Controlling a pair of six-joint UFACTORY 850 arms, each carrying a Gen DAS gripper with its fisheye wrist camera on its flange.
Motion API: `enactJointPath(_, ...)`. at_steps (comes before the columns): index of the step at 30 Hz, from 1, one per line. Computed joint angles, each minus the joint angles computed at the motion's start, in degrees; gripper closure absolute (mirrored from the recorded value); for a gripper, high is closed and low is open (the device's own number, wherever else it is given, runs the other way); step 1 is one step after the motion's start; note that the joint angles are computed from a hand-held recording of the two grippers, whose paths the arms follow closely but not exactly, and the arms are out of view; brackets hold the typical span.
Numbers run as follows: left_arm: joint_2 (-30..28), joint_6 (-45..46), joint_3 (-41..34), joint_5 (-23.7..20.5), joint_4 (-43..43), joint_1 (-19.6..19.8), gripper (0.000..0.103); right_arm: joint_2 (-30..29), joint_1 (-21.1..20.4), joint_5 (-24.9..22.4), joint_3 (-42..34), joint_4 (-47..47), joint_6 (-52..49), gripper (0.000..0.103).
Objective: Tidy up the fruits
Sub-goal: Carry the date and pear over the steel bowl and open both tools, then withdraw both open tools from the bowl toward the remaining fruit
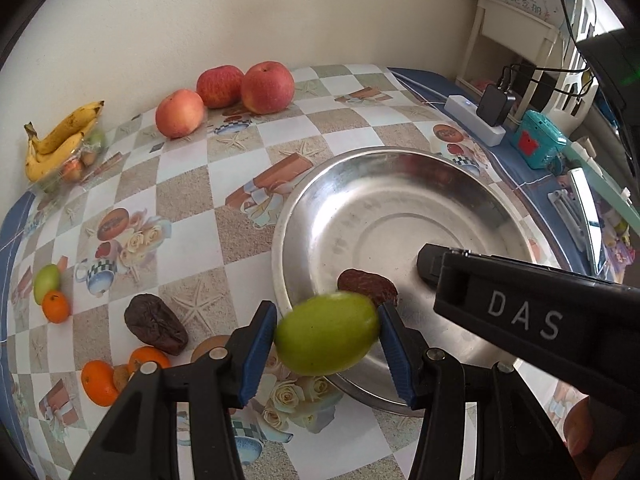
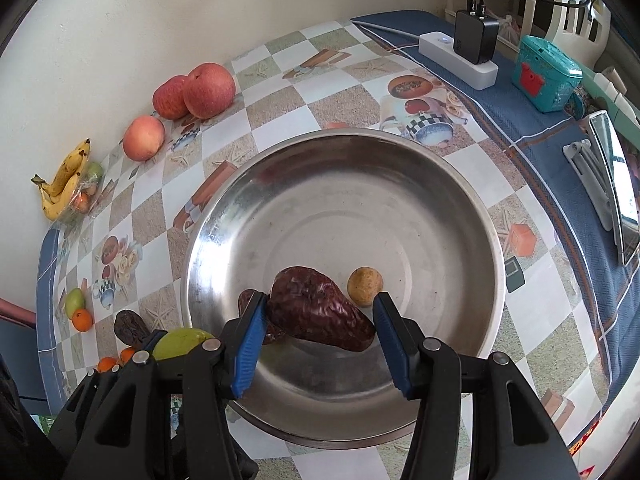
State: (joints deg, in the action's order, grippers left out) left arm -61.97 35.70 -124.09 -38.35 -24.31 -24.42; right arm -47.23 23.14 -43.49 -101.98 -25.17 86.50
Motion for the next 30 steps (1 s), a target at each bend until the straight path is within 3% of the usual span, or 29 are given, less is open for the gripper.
enactJointPath(10,0.0,-0.9,-0.5,-0.5,0.3,0.8,0.044,0.3,-0.1,0.5,0.8,0.6,0.4,0.047)
enactJointPath(21,-8.1,-23.7,-15.0,-9.9,10.0,5.0,0.043,-0.9,0.4,-0.9,-1.2,0.9,-1.7,0.047)
enactJointPath(27,-10.8,-33.4,-20.2,-12.1,12.9,8.2,0.043,-2.8,1.4,-1.7,-4.8,1.3,-6.7,0.048)
enactJointPath(30,-11.6,-36.5,-21.8,-13.1,12.5,9.9,0.037,-3.8,1.9,-2.0,-6.8,1.5,-8.6,0.048)
